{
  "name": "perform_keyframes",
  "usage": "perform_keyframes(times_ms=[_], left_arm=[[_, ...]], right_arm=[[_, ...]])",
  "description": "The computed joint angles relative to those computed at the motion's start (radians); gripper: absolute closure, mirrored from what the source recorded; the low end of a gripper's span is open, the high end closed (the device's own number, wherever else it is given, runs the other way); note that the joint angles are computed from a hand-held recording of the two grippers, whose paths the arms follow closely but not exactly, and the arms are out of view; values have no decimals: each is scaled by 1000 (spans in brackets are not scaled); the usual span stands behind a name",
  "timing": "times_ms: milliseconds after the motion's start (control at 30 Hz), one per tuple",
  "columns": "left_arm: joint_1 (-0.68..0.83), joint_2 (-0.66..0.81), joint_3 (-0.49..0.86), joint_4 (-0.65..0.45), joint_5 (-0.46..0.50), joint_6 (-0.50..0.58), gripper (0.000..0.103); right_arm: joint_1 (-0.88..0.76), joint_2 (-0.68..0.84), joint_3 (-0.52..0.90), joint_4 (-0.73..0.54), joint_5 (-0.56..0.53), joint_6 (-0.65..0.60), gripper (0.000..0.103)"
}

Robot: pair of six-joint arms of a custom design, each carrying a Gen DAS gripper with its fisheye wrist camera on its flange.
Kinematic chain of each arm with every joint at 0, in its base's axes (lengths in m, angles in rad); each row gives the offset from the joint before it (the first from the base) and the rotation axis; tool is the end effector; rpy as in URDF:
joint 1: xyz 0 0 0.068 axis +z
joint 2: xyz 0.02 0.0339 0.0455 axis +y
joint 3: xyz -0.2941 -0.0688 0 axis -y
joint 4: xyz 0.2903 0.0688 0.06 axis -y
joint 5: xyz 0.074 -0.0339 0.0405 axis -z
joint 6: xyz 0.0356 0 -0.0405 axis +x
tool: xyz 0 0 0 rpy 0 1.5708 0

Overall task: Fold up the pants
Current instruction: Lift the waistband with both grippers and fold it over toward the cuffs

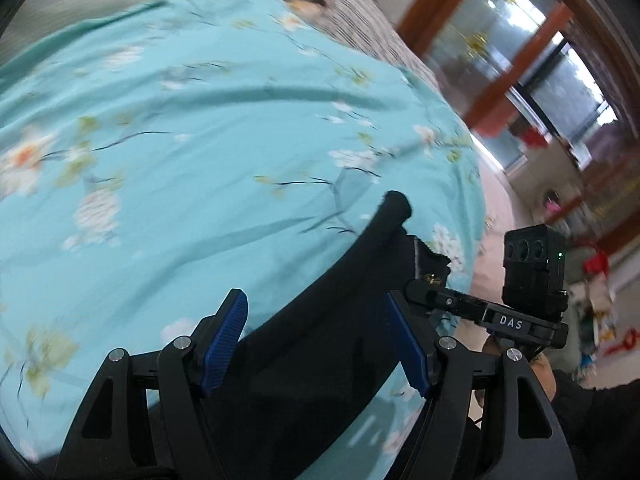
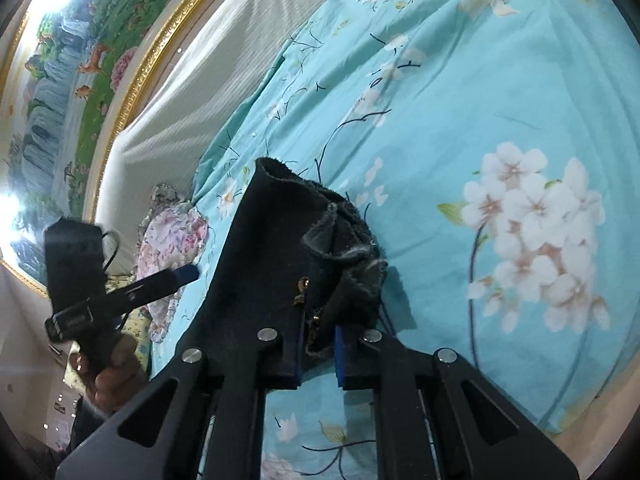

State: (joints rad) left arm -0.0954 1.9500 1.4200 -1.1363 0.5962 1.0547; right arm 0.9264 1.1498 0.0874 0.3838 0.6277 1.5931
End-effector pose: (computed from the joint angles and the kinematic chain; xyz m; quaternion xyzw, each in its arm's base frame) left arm 0.3961 -0.0580 0.1887 0.5075 0.8089 -0.2813 0.0949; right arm 0.1210 0.1262 0.0930 0.4066 0.7673 0.3054 0.3907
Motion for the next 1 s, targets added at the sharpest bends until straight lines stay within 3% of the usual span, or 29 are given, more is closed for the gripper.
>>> perform_keyframes(times_ms=[233, 400, 500, 567, 700, 1000], left_arm=[[-139, 123, 82, -47, -53, -28, 32], [-192, 190, 119, -89, -63, -24, 38], [-202, 191, 105, -63, -48, -32, 47], [-189, 223, 139, -119, -13, -18, 77], [-165, 195, 112, -109, 29, -15, 87], [-57, 111, 111, -198, 123, 62, 91]], right_arm=[[17, 6, -27, 60, 16, -34, 91], [23, 14, -37, 99, 22, -53, 91], [35, 25, -39, 112, 24, -54, 91], [43, 21, -38, 103, 28, -51, 91], [38, -5, -16, 57, 20, -66, 91], [56, -105, 56, -61, 50, -172, 91]])
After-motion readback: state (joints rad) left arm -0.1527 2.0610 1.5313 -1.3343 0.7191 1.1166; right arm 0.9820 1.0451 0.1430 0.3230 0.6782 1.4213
